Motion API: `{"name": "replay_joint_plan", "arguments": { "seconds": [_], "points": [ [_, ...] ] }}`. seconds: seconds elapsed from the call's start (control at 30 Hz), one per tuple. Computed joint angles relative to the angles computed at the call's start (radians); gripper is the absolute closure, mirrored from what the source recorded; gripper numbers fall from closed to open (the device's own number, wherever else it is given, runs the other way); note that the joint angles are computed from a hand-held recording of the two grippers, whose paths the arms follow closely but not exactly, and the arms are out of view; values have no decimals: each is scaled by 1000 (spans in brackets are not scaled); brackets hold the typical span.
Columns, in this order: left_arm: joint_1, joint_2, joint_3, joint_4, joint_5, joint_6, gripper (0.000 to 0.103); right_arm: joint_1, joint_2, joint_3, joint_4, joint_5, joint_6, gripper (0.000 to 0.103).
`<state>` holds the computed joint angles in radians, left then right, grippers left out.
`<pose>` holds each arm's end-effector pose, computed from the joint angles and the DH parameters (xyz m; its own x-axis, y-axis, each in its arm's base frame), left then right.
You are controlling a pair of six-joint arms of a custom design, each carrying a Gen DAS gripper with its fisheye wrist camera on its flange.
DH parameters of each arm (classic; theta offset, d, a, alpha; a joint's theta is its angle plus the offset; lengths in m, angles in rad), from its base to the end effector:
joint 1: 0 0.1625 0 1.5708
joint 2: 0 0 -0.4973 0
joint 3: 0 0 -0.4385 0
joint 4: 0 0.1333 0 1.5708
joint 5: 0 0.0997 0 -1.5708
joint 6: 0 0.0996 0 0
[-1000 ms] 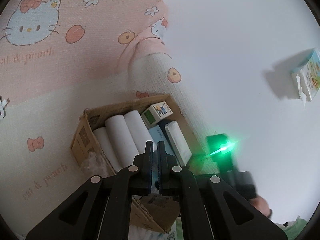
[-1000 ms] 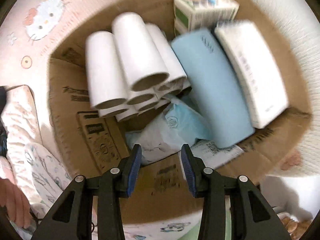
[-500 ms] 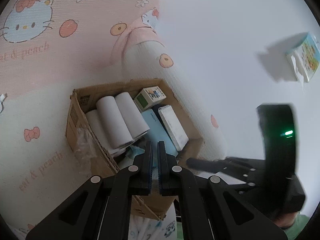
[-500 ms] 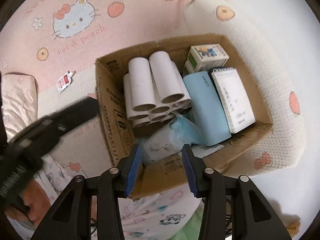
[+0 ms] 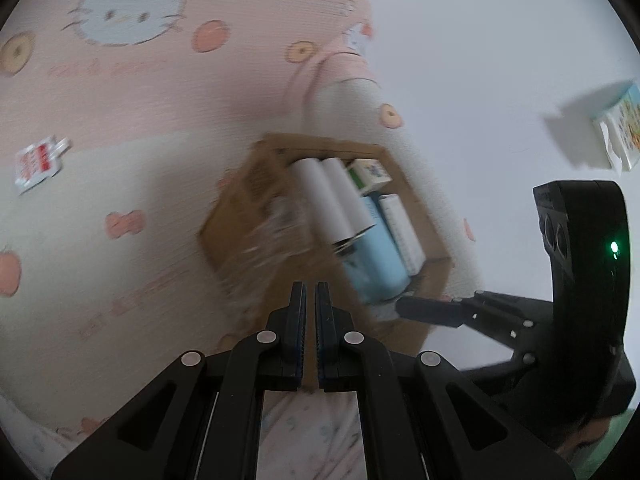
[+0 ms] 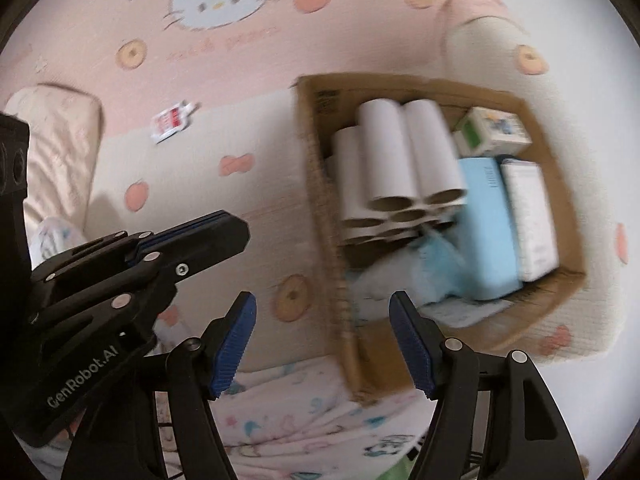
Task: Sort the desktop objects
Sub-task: 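Move both grippers away from the box toward the white-and-red sachet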
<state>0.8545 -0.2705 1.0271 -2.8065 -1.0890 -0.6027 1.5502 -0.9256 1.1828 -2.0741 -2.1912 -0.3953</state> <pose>-0.4735 -0.8172 -0.0380 -0.9965 -0.0328 -0.0774 0.0216 0.7899 -0.6129 0.0581 -0.8409 0.3940 -0.7557 -0.2273 0.6142 -0.2937 0.9559 -0.0077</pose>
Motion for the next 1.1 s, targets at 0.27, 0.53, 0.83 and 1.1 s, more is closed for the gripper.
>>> {"name": "replay_joint_plan", "arguments": {
  "seconds": [0.27, 0.53, 0.83, 1.1],
  "points": [
    [15, -97, 229, -202, 77, 12, 100, 29, 17, 19, -36, -2, -60, 34],
    [34, -157, 406, -262, 218, 4, 100, 25, 22, 69, -127, 114, -158, 29],
    [67, -176, 442, -225, 338, 3, 88, -64, 21, 210, -428, 561, -130, 29],
    [127, -179, 396, -136, 294, -144, 59, -32, 114, 219, -596, 381, -242, 29]
  ]
}}
